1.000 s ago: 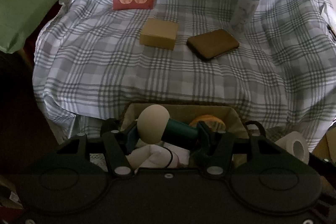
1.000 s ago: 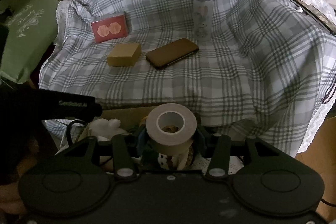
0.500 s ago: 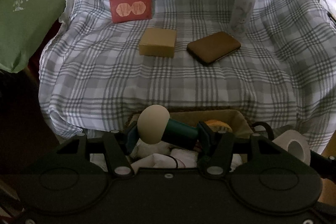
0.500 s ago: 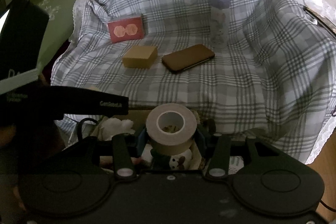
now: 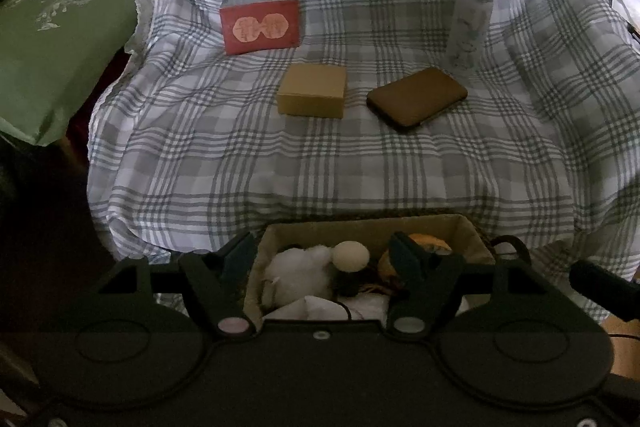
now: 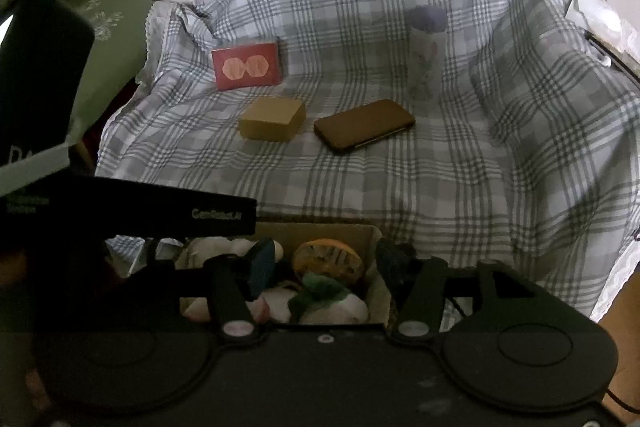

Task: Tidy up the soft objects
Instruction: 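Lower the tape roll and ball toy into the basket and open both tools, then withdraw both tools up from the basket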

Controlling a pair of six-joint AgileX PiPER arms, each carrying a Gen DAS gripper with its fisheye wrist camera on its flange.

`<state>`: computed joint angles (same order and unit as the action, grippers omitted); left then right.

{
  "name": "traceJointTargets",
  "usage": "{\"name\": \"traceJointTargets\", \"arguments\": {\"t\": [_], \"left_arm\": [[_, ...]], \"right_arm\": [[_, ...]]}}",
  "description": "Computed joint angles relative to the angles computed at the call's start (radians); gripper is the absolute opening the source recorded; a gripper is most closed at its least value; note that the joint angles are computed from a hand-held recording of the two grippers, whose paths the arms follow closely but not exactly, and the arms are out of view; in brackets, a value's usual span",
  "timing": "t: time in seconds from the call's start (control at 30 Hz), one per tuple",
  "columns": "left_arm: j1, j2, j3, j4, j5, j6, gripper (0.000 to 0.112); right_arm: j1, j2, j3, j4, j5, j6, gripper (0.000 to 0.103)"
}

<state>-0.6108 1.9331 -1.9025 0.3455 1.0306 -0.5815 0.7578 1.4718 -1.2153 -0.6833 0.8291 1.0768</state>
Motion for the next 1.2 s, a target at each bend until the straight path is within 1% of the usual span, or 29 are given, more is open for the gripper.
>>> {"name": "traceJointTargets", "arguments": {"t": [0.07, 0.17, 0.4, 0.43, 0.53, 0.67, 1.2], "left_arm": [[-0.004, -0.011, 0.017, 0.017, -0.001, -0.016, 0.072], [-0.016, -0.029, 0.043, 0.052, -0.002, -0.044, 0.072], [-0.025, -0.086, 0.115, 0.059, -0.023, -0.072, 0.073], [-0.028, -0.097, 0.130, 0.063, -0.027, -0.080, 0.073], [-0.033, -0.124, 0.166, 0.062, -0.041, -0.082, 0.080], [-0.045, -0.156, 0.211, 0.083, -0.052, -0.104, 0.080], [-0.070, -0.192, 0.281, 0.103, -0.043, -0.138, 0.080]], "right_arm": [[-0.004, -0.007, 0.004, 0.008, -0.001, -0.010, 0.059], [-0.006, -0.010, 0.003, 0.012, 0.015, -0.010, 0.060], [-0.023, -0.020, 0.021, 0.025, 0.042, 0.007, 0.062], [-0.026, -0.021, 0.024, 0.027, 0.042, 0.011, 0.063], [-0.039, -0.025, 0.033, 0.040, 0.039, 0.019, 0.064], [-0.043, -0.024, 0.035, 0.042, 0.049, 0.035, 0.065], [-0.057, -0.008, 0.042, 0.072, 0.080, 0.068, 0.067]]}}
